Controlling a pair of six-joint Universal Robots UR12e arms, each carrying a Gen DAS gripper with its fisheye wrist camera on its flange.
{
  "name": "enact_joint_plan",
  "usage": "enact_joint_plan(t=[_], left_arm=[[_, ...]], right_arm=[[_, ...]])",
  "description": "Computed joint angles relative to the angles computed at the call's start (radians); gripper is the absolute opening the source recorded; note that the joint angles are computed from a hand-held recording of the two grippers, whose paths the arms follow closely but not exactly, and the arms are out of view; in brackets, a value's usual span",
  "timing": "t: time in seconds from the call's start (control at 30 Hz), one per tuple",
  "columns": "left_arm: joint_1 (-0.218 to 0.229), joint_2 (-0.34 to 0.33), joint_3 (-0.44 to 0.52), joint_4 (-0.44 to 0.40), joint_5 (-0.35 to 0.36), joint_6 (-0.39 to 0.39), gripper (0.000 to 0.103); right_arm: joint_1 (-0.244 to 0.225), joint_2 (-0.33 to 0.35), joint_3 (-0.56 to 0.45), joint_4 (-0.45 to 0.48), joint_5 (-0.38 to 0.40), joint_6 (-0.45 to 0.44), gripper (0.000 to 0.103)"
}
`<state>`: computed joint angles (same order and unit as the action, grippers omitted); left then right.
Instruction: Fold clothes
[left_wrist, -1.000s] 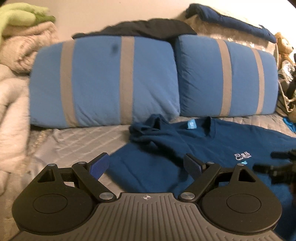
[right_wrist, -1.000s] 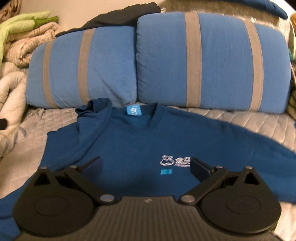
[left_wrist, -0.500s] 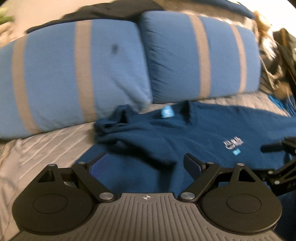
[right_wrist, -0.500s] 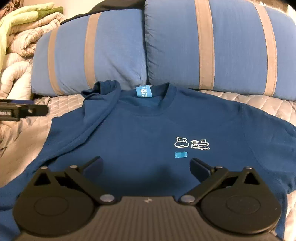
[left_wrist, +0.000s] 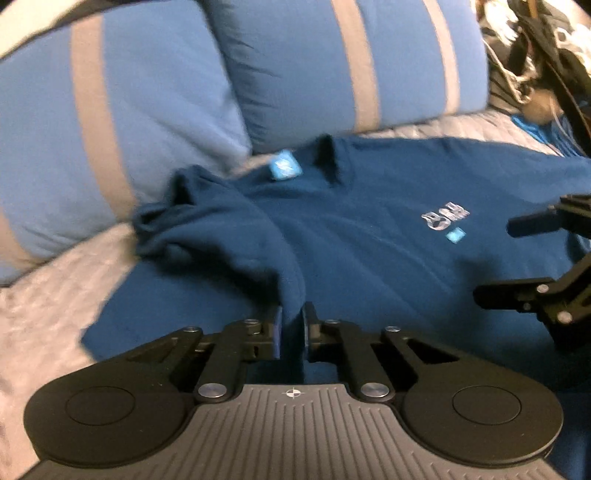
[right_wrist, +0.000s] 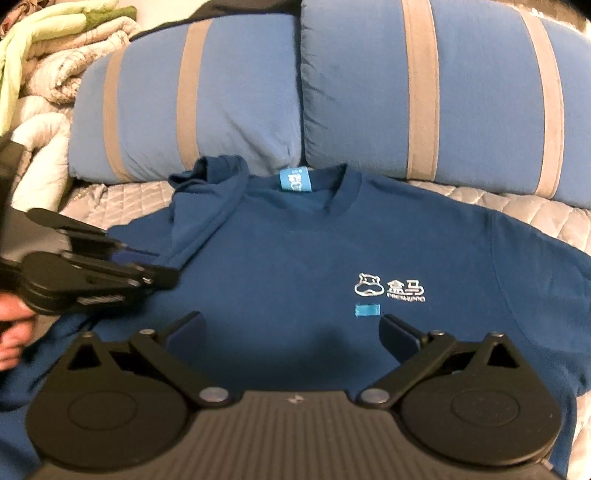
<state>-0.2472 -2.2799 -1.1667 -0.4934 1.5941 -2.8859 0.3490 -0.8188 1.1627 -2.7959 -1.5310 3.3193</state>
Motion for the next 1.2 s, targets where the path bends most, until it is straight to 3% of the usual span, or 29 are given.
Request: enact_joint_plan(t=[0.2, 0.37, 0.6, 0.67, 0.8, 0.9, 1.07, 1.2], left_arm=[[0.006, 0.068, -0.101, 0.103, 0.139, -0.009, 0.009], [0.016, 0.119, -0.181, 0.141, 0.243, -0.027, 0.008], [0.025, 0.165, -0.271, 0.081, 0.378, -0.104, 0.011], [0.037, 0.186, -0.292, 0.059, 0.335, -0.149, 0.016], [0.041, 0.204, -0.295, 0.117, 0.267, -0.237, 0.046], [0.062, 0.205, -0.268, 0.155, 0.079, -0.292, 0.055], [0.098, 0.143, -0.148, 0.092, -0.209, -0.482, 0.057], [0.118, 0.075, -0.077, 0.072, -0.336, -0.666, 0.057]], right_arm=[[-0.005, 0.000, -0.002, 0.027, 0.006, 0.027, 0.103], [-0.007, 0.000, -0.002, 0.037, 0.017, 0.032, 0.103], [-0.005, -0.002, -0.001, 0.041, 0.025, 0.012, 0.103], [-0.006, -0.002, -0.002, 0.048, 0.028, 0.010, 0.103], [-0.006, -0.003, 0.000, 0.045, 0.036, 0.003, 0.103], [-0.006, -0.004, 0.001, 0.043, 0.040, -0.002, 0.103], [-0.007, -0.003, 0.000, 0.045, 0.042, 0.009, 0.103], [-0.007, -0.002, -0.002, 0.050, 0.043, 0.010, 0.103]])
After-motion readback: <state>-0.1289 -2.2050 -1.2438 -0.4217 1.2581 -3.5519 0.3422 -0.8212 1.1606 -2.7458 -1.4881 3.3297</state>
